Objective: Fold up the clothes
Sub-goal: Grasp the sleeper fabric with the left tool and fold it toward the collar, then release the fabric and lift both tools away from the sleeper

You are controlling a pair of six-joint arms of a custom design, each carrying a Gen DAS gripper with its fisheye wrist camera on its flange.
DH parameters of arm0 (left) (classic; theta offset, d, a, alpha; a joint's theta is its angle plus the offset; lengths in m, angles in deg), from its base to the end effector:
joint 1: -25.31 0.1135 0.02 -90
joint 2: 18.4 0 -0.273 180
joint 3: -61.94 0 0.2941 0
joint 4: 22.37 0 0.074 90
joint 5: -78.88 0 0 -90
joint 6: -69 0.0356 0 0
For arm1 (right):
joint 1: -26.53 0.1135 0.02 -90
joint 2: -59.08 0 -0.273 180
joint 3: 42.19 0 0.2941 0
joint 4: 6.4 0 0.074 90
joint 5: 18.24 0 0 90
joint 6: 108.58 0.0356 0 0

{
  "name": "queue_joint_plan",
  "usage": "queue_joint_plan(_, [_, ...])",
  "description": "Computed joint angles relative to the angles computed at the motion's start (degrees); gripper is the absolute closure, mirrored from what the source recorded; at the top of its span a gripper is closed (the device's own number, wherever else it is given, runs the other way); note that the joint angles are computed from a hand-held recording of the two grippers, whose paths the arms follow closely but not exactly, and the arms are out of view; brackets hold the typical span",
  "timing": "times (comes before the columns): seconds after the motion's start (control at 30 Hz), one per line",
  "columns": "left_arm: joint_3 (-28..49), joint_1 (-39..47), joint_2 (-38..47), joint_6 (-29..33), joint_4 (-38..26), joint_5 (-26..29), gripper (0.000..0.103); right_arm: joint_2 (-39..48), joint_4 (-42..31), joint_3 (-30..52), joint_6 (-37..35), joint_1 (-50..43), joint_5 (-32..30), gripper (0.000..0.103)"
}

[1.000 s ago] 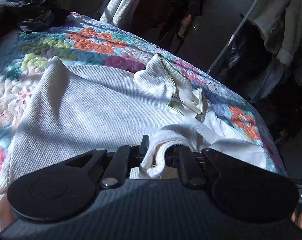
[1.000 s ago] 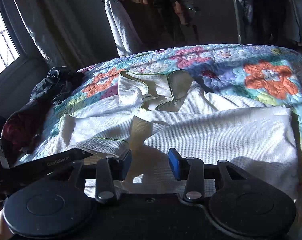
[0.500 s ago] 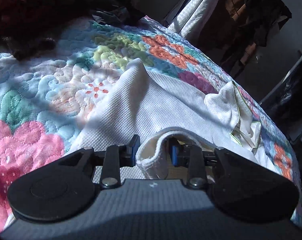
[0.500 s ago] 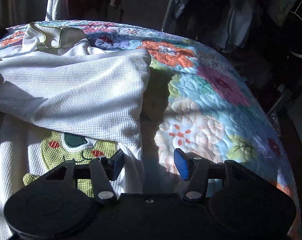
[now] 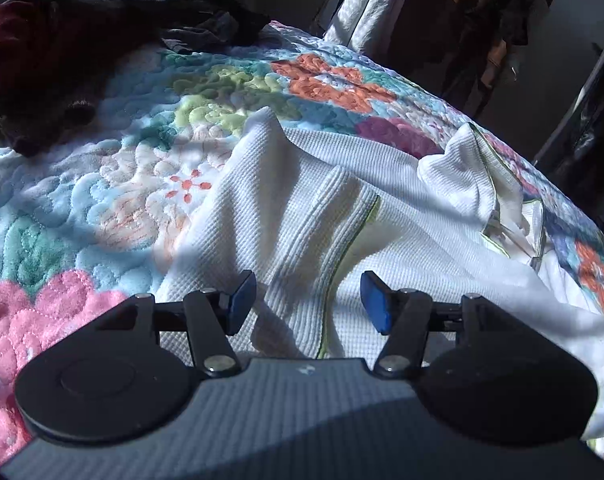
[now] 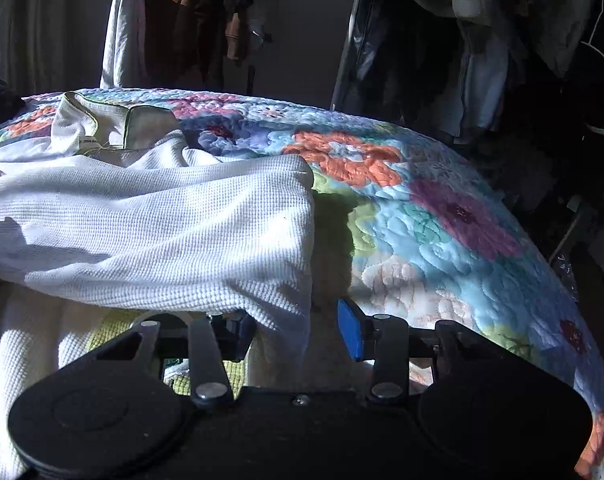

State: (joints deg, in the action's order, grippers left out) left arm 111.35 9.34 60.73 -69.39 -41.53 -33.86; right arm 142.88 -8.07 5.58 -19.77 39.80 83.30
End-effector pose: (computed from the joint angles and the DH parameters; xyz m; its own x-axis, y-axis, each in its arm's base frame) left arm 0.2866 -0.0677 0.1553 -0.4879 -0.5776 -0.6544 -0.5353 0.7902 -0.2983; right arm 0.3077 0.0653 0.1453 -0.5936 -0.1609 -0.7885 -0.0832 0.9868 -0.1387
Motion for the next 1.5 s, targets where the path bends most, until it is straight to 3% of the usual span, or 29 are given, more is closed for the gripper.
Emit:
queue_joint_plan(0.1, [0.4, 0.6, -0.2, -1.2, -2.4, -1.5, 0.046, -0.3, -0.7, 0.4, 3.4, -2.3, 2.4, 0.054])
queue_joint_plan(0.23, [1.1, 1.7, 0.3, 1.7, -2.8, 3.1, 0.046, 0.4, -6.8, 1.7, 3.6, -7.5, -7.9, 0.054])
queue_joint_plan(0.3, [0.8, 2.2, 0.2, 3.1, -1.1, 6.9, 0.046, -1.3, -6.1, -0.2, 2.8, -7.3, -9.0, 0.049])
queue_joint_plan(0.37, [1.0, 2.0, 0.9, 4.9, -0.1, 9.4, 0.033, -2.1, -5.5, -1.3, 1.3, -6.4, -8.2, 0.048])
queue_joint_plan(0.4, [1.5, 1.1, 1.7, 6.8, -0.1, 9.2, 0.033, -2.1, -4.7, -1.8, 0.7, -6.0, -7.8, 0.047])
queue_joint_plan(0.43, [2.1, 0.3, 2.5, 8.7, -0.1, 9.1, 0.042, -1.9, -4.2, -1.9, 0.3, -5.8, -7.8, 0.047])
queue_joint_plan(0.47, [2.5, -0.8, 3.2, 10.4, 0.0, 7.7, 0.086, -1.2, -4.3, -1.6, -0.1, -5.8, -8.0, 0.047])
queue_joint_plan(0.5, [2.7, -2.3, 3.5, 11.7, 0.6, 4.6, 0.096, -0.7, -4.3, -1.3, -0.2, -5.6, -8.0, 0.047])
queue_joint_plan(0.6, [3.2, -6.8, 2.7, 14.3, 1.1, -5.2, 0.095, 0.5, -2.7, -1.4, 0.1, -5.4, -7.1, 0.045])
queue_joint_plan(0.67, [3.8, -7.5, 1.9, 13.9, -1.4, -8.0, 0.095, 0.9, -2.5, -1.5, 1.2, -5.6, -5.7, 0.046])
queue_joint_plan(0.73, [5.1, -7.2, 2.4, 13.2, -5.5, -8.8, 0.09, 0.8, -3.5, -1.5, 2.7, -6.2, -4.6, 0.042])
queue_joint_plan(0.9, [6.1, -6.0, 0.3, 11.7, -13.8, -2.3, 0.065, -9.3, -9.8, -4.4, 2.2, -7.2, -7.9, 0.041])
queue_joint_plan(0.97, [5.0, -7.9, -3.6, 12.2, -15.4, -2.9, 0.047, -17.6, -14.0, -6.5, 1.7, -8.6, -12.4, 0.039])
queue_joint_plan(1.03, [3.8, -11.6, -7.9, 13.3, -17.4, -6.0, 0.041, -26.2, -21.6, -6.5, 0.4, -10.2, -17.4, 0.038])
queue_joint_plan(1.1, [3.2, -16.0, -10.7, 14.2, -20.9, -10.2, 0.035, -32.5, -32.8, -3.6, 0.2, -10.2, -18.8, 0.032])
queue_joint_plan(1.17, [5.1, -19.6, -10.9, 13.5, -27.8, -13.4, 0.034, -36.9, -43.1, -0.3, -2.0, -10.7, -21.8, 0.032])
queue_joint_plan(1.23, [6.4, -22.9, -13.3, 14.8, -34.1, -14.6, 0.034, -42.2, -52.9, 1.5, -10.5, -15.5, -31.6, 0.029])
queue_joint_plan(1.3, [8.2, -25.6, -17.4, 17.5, -40.1, -13.1, 0.034, -45.3, -63.2, 4.1, -21.9, -22.2, -41.9, 0.018])
queue_joint_plan(1.4, [14.3, -30.0, -21.4, 17.6, -52.7, -13.4, 0.034, -50.0, -71.6, 4.2, -37.1, -32.6, -53.0, 0.017])
queue_joint_plan(1.5, [21.7, -33.6, -22.2, 15.3, -65.8, -12.9, 0.032, -54.8, -76.2, 3.1, -48.8, -39.1, -58.7, 0.017])
